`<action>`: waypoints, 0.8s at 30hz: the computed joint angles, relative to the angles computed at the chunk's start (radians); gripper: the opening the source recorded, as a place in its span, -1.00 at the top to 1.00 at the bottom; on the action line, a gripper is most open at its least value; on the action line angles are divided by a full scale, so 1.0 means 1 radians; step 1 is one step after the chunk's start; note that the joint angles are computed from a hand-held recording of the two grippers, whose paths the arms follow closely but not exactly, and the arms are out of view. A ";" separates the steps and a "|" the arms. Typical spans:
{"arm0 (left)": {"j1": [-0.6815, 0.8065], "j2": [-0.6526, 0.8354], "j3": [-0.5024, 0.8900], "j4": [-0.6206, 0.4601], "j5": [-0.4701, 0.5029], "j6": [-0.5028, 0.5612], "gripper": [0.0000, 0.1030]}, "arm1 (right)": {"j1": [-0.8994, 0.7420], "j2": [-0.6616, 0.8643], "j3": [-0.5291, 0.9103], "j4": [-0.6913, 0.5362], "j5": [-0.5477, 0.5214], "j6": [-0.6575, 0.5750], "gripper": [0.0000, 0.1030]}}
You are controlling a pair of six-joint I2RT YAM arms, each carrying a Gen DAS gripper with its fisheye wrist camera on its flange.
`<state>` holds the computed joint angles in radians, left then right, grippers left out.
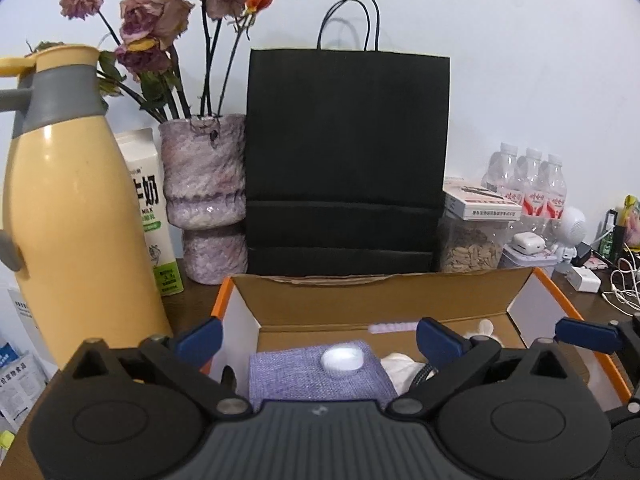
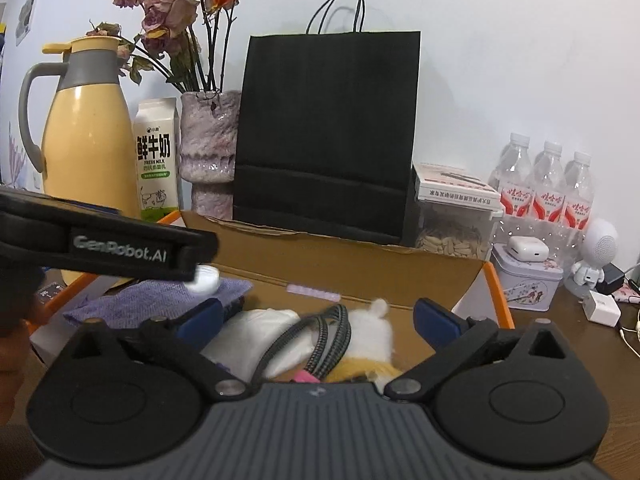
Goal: Organize objects
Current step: 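Carry the cap with the left tool while the right tool carries the cable into the box, then pull both tools out of the box and move them to the white lids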
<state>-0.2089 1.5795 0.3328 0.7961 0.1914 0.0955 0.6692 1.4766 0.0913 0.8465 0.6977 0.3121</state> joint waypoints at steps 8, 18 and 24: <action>-0.009 -0.006 0.005 -0.030 -0.012 -0.006 -1.00 | -0.004 -0.017 -0.009 -0.011 -0.016 0.008 -1.00; -0.009 -0.063 -0.051 -0.016 0.006 -0.001 -1.00 | 0.066 -0.088 -0.032 -0.070 0.040 0.031 -1.00; 0.004 -0.142 -0.129 -0.022 0.030 0.017 -1.00 | 0.154 -0.211 -0.065 -0.219 0.120 0.100 -1.00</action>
<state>-0.2047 1.4374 0.2033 0.7744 0.2213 0.1130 0.8233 1.2654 0.0261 0.6272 0.8178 0.4125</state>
